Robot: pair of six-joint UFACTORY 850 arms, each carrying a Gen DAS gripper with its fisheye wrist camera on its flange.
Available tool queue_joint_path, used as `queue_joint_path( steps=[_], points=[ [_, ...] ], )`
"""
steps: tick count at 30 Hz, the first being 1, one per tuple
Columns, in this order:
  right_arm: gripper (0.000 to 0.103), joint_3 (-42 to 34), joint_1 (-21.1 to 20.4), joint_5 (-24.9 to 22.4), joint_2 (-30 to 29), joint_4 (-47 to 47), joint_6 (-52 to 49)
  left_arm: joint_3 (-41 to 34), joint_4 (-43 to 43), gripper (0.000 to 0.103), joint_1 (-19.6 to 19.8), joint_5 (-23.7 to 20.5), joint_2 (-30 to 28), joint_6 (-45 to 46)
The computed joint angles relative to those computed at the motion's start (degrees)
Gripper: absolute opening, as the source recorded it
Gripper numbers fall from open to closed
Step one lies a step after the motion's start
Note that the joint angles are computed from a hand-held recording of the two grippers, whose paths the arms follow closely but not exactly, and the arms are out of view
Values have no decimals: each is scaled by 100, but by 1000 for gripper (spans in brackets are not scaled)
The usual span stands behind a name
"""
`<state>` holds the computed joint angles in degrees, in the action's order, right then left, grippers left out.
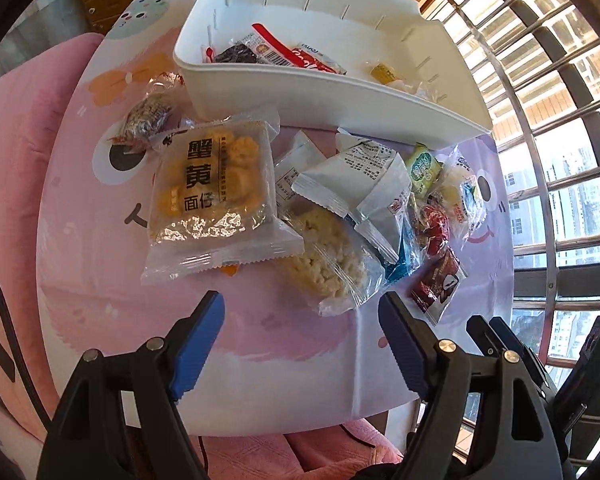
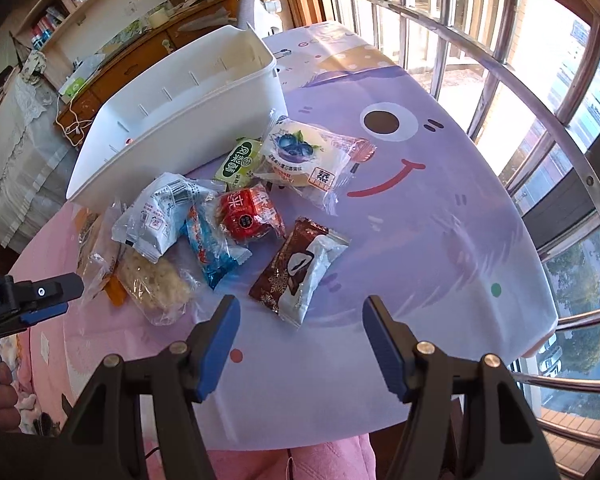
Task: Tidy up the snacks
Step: 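Withdraw both tools from the basket toward the remaining snacks, then grasp puffed rice bag with left tool while right tool grasps chocolate wafer pack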
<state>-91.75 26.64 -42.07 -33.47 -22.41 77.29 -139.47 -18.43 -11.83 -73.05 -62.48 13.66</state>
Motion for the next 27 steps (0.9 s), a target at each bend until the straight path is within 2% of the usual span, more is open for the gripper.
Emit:
queue_joint_path(
  steps=[6,12,19,27],
  points=[
    [64,149,-192,394,-19,505,-1258,600,173,78,-128,500,214,-632],
    [64,168,-336,595,-114,923,-2294,1055,325,78,-245,946,354,-1178],
    [62,58,-463,701,-268,1275,-3068,987,672,78,-347,1184,217,-1701],
    [59,-133,-552,598,-439,1398,-3454,709,759,78,-431,1184,-43,-1999]
  ],
)
